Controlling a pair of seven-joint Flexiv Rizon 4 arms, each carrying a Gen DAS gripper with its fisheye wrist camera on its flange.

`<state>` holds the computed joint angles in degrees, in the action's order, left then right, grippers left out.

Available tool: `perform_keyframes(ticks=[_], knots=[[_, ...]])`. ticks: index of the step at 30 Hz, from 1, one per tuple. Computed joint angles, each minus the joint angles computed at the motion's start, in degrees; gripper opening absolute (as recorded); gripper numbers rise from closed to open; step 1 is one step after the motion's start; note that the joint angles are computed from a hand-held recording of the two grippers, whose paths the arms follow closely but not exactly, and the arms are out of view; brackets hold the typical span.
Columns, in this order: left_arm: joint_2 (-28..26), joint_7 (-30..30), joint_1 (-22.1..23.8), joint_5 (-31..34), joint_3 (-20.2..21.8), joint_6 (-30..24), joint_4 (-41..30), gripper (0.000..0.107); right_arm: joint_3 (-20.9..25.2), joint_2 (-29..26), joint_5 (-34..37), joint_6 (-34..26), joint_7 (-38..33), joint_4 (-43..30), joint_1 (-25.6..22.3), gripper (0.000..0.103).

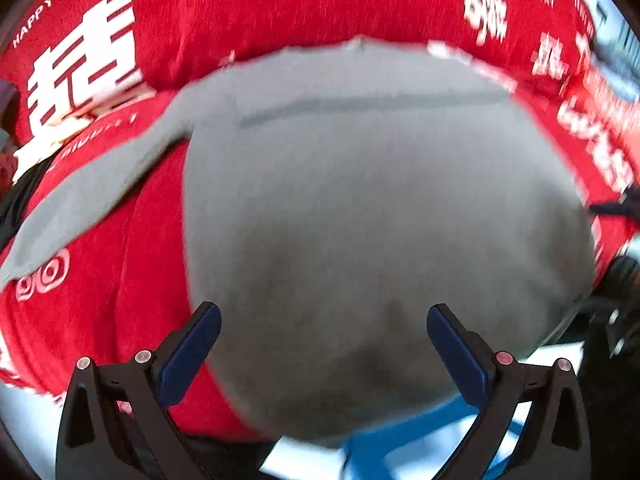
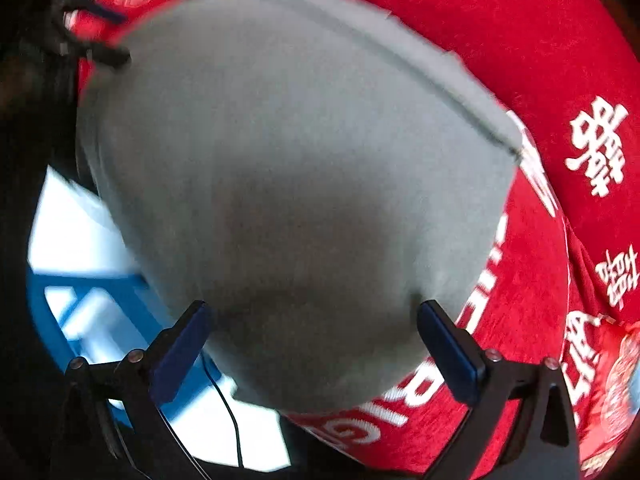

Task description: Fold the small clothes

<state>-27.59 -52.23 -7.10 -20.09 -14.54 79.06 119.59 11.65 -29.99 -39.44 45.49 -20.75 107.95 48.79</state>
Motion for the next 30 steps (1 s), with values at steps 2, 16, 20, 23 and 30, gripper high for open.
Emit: perform_keyframes(ticks=[2,16,20,23,30], knots=[[-2.6,-2.3,-1.6,-0.4,0.6,-1.8,-3.7,0.103,-1.7,-0.2,-1.6,2.3,3.0,-1.3,-0.2,0.102],[-7.2,-13.5,5.0,-4.6,2.9,-1.1,-9.3,0.103,-7.5,-9.2,6.4,4.6,10.8,-16.3,-4.4,0.102],[-12.6,-25.4,7.4,-8.8,7.5,-0.4,-16.1,0.103,-7.6,-13.1,7.2,1.2,7.6,-24.1,-4.9,0.102],[-15.5,-31.8,10.9,-11.4,7.1,5.4,-18.6,0.103,-6.6,-15.3,7.0,-0.7,6.3,-27.7,-4.0,0.102],[-23.8,-34.3,24.7,-11.9,-6.4,14.6,-25.5,0.103,-7.1,-18.9,9.3,-5.9,-2.7,-35.0,-1.5,0.102]])
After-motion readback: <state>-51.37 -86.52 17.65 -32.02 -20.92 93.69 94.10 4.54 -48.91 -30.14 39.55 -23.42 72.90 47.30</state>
